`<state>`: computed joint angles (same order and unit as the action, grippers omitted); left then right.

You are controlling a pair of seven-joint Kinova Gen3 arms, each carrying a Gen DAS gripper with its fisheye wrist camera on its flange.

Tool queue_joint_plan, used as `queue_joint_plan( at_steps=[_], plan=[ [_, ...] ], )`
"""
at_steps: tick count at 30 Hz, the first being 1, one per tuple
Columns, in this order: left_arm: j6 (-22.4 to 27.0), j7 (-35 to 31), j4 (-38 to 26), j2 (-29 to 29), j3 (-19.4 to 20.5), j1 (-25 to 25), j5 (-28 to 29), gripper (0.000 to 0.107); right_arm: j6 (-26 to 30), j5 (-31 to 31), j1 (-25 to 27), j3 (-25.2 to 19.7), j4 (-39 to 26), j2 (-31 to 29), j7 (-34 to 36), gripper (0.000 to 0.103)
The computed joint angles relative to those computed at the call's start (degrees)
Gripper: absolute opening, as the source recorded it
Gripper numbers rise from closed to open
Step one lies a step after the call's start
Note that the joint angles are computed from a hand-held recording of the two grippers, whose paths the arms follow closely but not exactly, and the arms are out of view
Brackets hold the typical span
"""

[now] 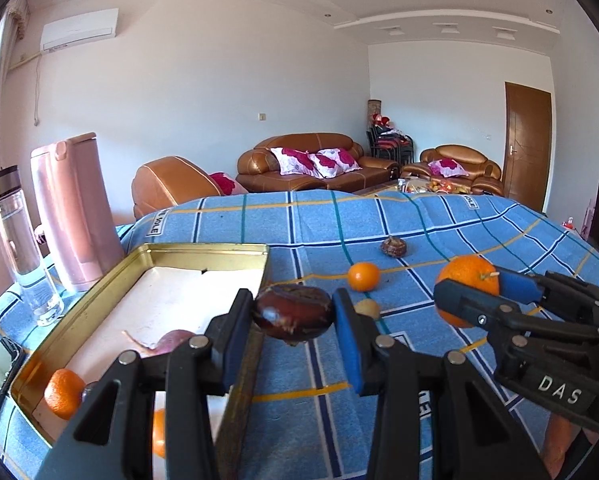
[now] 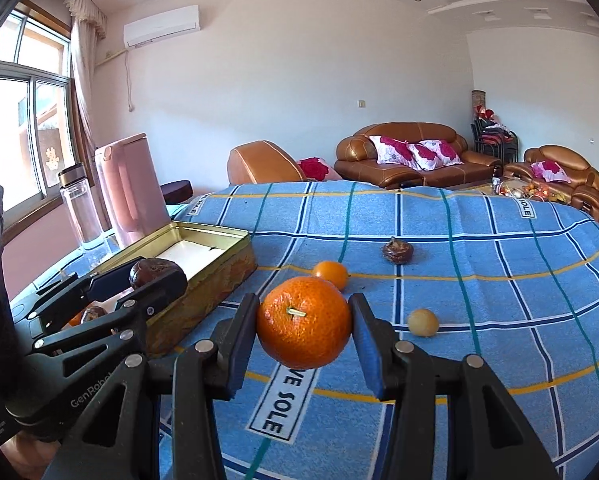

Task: Organize fruits
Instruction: 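Lift the brown fruit and orange and carry both toward the tray, then lower the orange into the tray with the right tool while the left releases the brown fruit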

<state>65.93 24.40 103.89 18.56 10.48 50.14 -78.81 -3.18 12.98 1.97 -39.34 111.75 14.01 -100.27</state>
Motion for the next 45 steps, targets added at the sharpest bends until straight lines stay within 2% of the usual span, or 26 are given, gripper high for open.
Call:
queue_joint_plan(
  at_steps=[6, 9, 15, 18, 24, 31, 39, 43, 44, 45],
  plan=[
    [2.65, 0.04, 3.23, -4.06, 1.07, -0.72, 2.82, 0.042, 3.01, -0.67, 4.48, -9.82, -2.45, 2.19, 2.24, 0.048],
    [4.55, -0.20, 4.58, -5.72, 1.82, -1.68, 4.37, 0.042, 4.23, -2.35, 2.41, -10.29, -3.79, 2.89, 4.63, 0.048],
    [7.05, 0.49, 8.12, -9.44, 3.32, -4.41, 6.94, 0.042, 6.56, -5.85, -3.88, -8.08, -6.39, 4.11, 8.87, 0.048],
    [7.63, 0.96, 10.07, -11.10, 4.05, -6.09, 7.90, 0.042, 7.76, -7.30, -8.43, -5.28, -7.73, 4.57, 10.58, 0.048],
    [5.16, 2.29, 13.57, -14.21, 4.63, -10.66, 10.97, 0.042, 10.13, -9.67, -16.84, -0.23, -10.64, 6.03, 14.14, 0.048],
    [2.80, 2.53, 15.55, -15.13, 5.37, -13.73, 12.07, 0.042, 13.48, -12.23, -25.79, 7.03, -13.91, 7.92, 17.12, 0.048],
    [0.64, 2.06, 16.78, -15.77, 5.37, -15.76, 12.82, 0.042, 15.29, -16.74, -30.54, 11.73, -15.68, 9.05, 21.19, 0.049],
    [1.08, 2.01, 16.68, -15.55, 5.66, -15.82, 13.35, 0.044, 16.00, -20.10, -29.66, 10.63, -16.34, 9.61, 24.87, 0.049],
    [1.74, 2.10, 16.53, -15.39, 5.82, -15.59, 13.48, 0.047, 15.76, -21.06, -28.80, 9.57, -16.29, 9.77, 26.20, 0.051],
    [2.47, 2.20, 16.42, -15.36, 5.97, -15.33, 13.58, 0.055, 14.98, -21.92, -28.13, 8.67, -15.86, 9.69, 27.40, 0.056]
  ],
)
